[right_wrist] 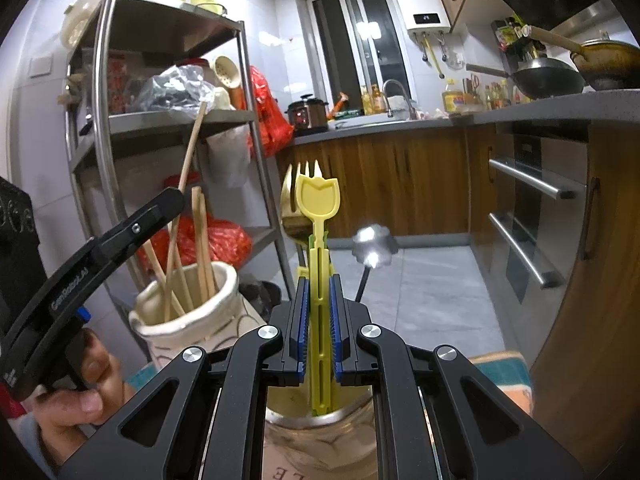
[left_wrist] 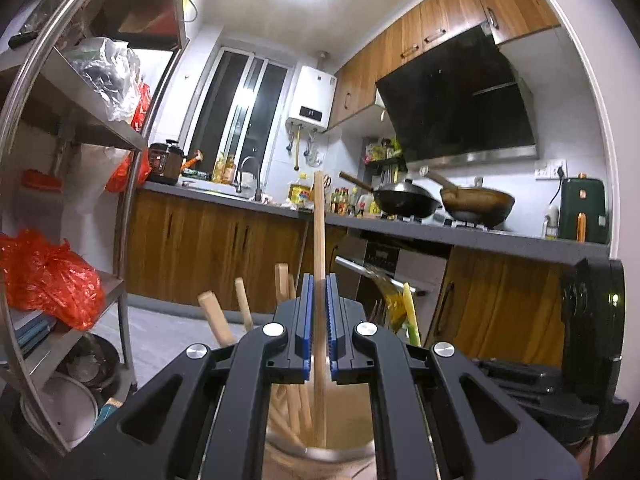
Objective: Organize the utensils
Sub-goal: 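Release the chopstick into the tall pot while the right tool releases the yellow utensil into the smaller pot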
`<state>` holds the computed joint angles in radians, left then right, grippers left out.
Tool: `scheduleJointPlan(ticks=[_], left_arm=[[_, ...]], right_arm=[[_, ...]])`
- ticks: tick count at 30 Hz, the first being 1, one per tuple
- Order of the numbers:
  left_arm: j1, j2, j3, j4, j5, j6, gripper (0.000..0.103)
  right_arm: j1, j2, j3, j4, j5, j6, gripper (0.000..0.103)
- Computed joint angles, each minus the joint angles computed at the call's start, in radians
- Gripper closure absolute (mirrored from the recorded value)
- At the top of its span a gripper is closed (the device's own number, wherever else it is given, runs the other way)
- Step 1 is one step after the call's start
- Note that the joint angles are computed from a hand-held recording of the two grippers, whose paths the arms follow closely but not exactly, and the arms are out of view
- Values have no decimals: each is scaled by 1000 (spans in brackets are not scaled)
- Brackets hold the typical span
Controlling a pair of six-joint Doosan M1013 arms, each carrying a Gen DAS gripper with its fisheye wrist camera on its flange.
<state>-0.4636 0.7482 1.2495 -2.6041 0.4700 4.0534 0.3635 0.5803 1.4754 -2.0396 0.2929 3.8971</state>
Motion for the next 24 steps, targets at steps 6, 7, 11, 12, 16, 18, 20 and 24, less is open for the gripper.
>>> scheduleJointPlan(ticks=[6, 7, 11, 12, 16, 18, 20, 24], left_arm=[[-6, 1, -9, 47, -71, -32, 97], [-7, 0, -7, 35, -76, -20, 97], [-5, -3, -6, 46, -88, -34, 95], [-4, -4, -6, 48, -92, -37, 94], [-4, -8, 2, 37, -94, -24, 78], [-3, -11, 7, 26, -91, -11, 75], [-3, -14, 10, 32, -91, -15, 71], [0, -25, 27, 28, -83, -17, 60]], right_arm=[[3, 5, -10, 117, -9, -130, 92], [3, 5, -12, 141, -12, -156, 92], [5, 6, -13, 183, -2, -199, 92], [4, 5, -14, 187, -7, -204, 92], [6, 5, -15, 215, -7, -238, 85], [7, 3, -11, 192, -3, -220, 81], [8, 1, -8, 172, -4, -206, 78], [12, -6, -2, 132, 3, -174, 76]])
